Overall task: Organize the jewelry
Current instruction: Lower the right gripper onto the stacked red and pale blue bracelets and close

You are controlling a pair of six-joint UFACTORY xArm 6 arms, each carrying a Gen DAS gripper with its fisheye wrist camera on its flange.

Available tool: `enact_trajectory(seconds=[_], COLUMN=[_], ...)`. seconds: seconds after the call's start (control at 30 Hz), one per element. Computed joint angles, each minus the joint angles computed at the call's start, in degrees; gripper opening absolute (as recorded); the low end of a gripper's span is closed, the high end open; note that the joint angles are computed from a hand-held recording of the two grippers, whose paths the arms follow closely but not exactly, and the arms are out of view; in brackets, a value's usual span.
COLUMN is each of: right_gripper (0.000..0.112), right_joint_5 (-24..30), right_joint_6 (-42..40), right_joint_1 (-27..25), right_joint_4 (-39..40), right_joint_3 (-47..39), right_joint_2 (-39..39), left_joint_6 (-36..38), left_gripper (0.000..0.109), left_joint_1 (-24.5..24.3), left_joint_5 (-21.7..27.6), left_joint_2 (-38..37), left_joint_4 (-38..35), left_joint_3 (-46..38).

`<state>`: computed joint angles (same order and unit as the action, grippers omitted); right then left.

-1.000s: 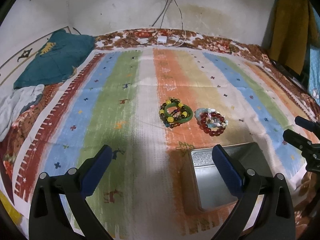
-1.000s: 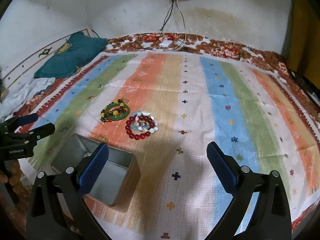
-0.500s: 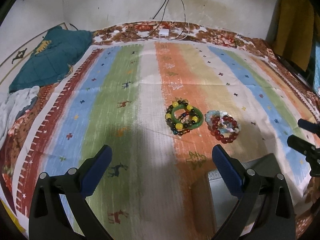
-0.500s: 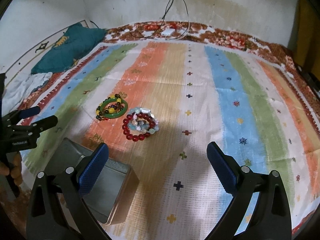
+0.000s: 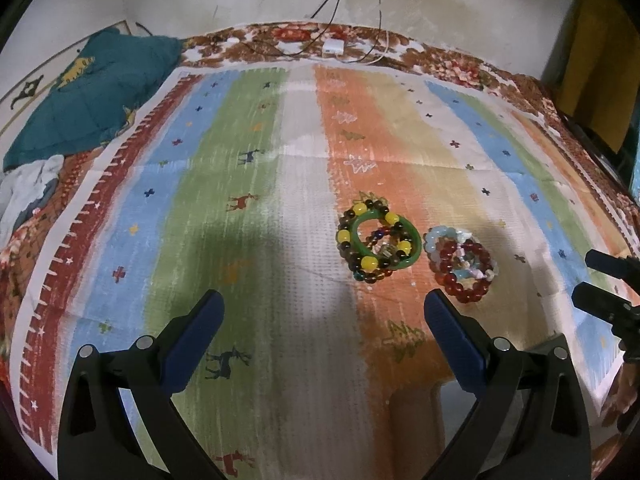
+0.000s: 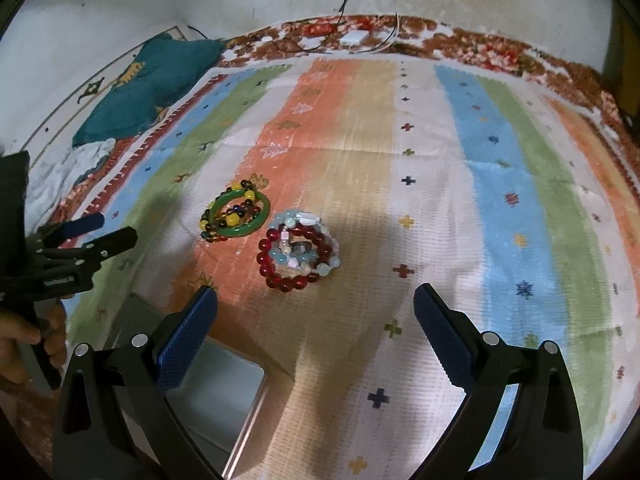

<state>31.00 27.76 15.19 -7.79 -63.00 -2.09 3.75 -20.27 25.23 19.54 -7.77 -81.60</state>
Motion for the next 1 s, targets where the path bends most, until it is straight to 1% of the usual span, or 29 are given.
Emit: enact_trajectory(seconds=[0.1, 0.17, 0.23, 0.33, 0.5, 0.6, 0.7, 0.73, 0.83, 1.0], right_gripper=[0.1, 0.1, 0.1, 0.1, 0.1, 0.1, 0.1, 0.1, 0.1, 0.099], right_joint_5=[-0.5, -0.9, -0.7, -0.4, 1.2, 2.5, 3.4, 3.9, 6.5, 7.9], right_joint_6=[-3.1, -6.8, -9.1, -11.0, -10.9, -9.2, -10.0, -9.7, -6.9, -8.5], right_joint_1=[-0.1, -0.6, -0.9, -1.0, -1.7, -1.9, -1.8, -1.7, -1.3, -2.5], right_joint_4=[3.3, 9.1, 12.7, 15.2, 16.8, 14.3, 14.8, 14.2, 7.9, 12.4], right_joint_3=[-1.1, -1.8, -2.6, -4.0, -6.2, -7.6, -9.4, -9.8, -12.5, -14.7], right_joint_2=[1.1, 2.0, 2.9, 4.3, 6.6, 7.9, 9.4, 9.7, 11.8, 14.5], left_joint_6=[0.1, 0.6, 0.6, 1.1, 0.9, 0.0, -0.7, -0.8, -0.5, 0.6], left_gripper=[0.097, 0.097, 0.097, 0.097, 0.097, 0.097, 0.097, 0.097, 0.097, 0.097], left_joint_1=[0.2, 0.3, 0.3, 0.4, 0.6, 0.8, 1.0, 1.0, 1.0, 0.9], left_joint_5=[1.2, 1.8, 2.3, 3.0, 4.3, 5.4, 6.1, 6.3, 6.4, 7.5], left_joint_2=[1.1, 1.7, 2.5, 3.7, 6.2, 8.0, 9.4, 9.8, 10.8, 12.2], left_joint_4=[-0.6, -1.2, -1.2, -1.2, -1.3, -0.6, 0.2, 0.2, 0.0, -0.4], left_joint_3=[-1.4, -2.2, -3.1, -4.7, -7.7, -10.0, -11.8, -12.3, -13.6, -15.4])
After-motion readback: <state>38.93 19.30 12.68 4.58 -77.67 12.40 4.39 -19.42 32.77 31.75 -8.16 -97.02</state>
